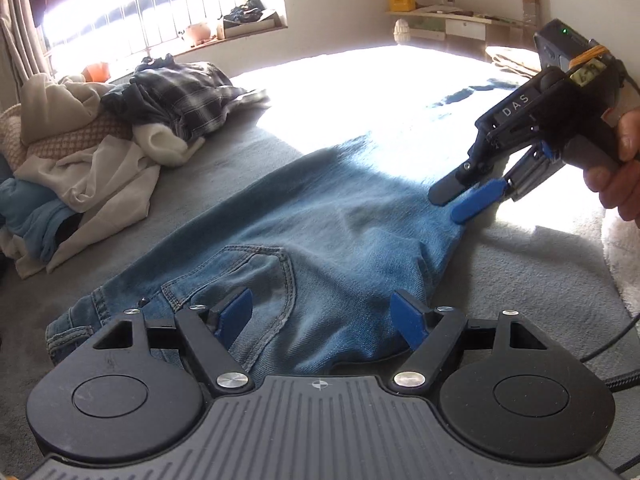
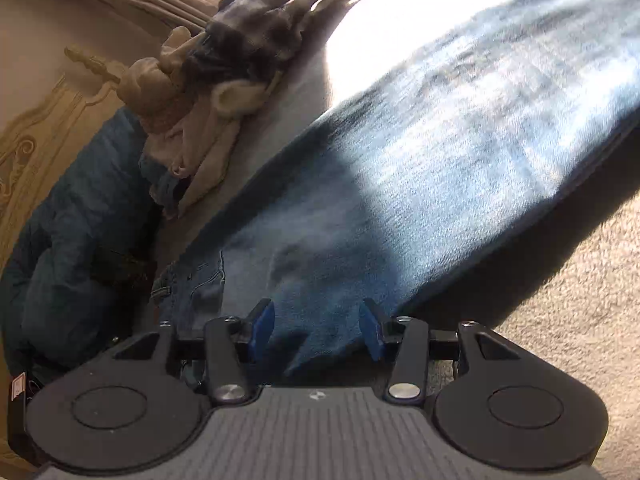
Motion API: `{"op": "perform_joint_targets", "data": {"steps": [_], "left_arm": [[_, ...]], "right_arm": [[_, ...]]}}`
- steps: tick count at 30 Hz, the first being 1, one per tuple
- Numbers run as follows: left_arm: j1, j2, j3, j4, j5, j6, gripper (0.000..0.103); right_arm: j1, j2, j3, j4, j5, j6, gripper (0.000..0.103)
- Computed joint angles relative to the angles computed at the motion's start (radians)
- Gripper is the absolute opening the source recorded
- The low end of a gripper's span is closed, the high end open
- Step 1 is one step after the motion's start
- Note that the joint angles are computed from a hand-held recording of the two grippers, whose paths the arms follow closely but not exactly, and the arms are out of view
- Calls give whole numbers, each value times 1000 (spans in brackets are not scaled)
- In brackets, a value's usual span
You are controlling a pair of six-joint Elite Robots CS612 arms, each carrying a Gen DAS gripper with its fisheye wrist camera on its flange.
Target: Fold clothes
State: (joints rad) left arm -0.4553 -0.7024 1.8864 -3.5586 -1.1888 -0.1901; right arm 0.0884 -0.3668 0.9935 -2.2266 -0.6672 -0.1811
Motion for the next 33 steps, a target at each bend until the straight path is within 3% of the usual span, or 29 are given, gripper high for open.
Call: {"op": "perform_joint_targets", "data": {"steps": [3, 8, 12, 19, 22, 24, 26, 27, 28, 30, 33], "left_arm": [[2, 5, -12, 19, -29, 15, 77], [-12, 41, -59, 97, 35, 68, 77], [-8, 55, -83, 114, 60, 37, 78], [-13, 29, -52, 123, 58, 18, 78], [-15, 26, -43, 124, 49, -27, 78], [-13, 23, -38, 129, 39, -72, 78], [-10, 12, -24, 131, 30, -117, 78], [-8, 4, -16, 130, 27, -140, 78], [-6, -5, -5, 129, 26, -166, 78], [2, -22, 17, 123, 23, -222, 78], [21, -41, 42, 115, 7, -326, 78]], "right_arm": [[-4, 24, -39, 116, 47, 26, 50], [-10, 42, -52, 136, 104, 85, 49], [-9, 44, -56, 127, 114, 83, 50], [-21, 16, -40, 78, 144, -55, 50], [-15, 12, -28, 73, 203, -129, 49], [0, -3, 3, -33, 131, -113, 48], [23, -30, 51, -201, -62, -137, 46], [32, -43, 81, -295, -167, -171, 41], [38, -50, 98, -357, -235, -167, 25], [37, -55, 117, -450, -285, -147, 25], [21, -43, 108, -503, -228, -42, 25]]}}
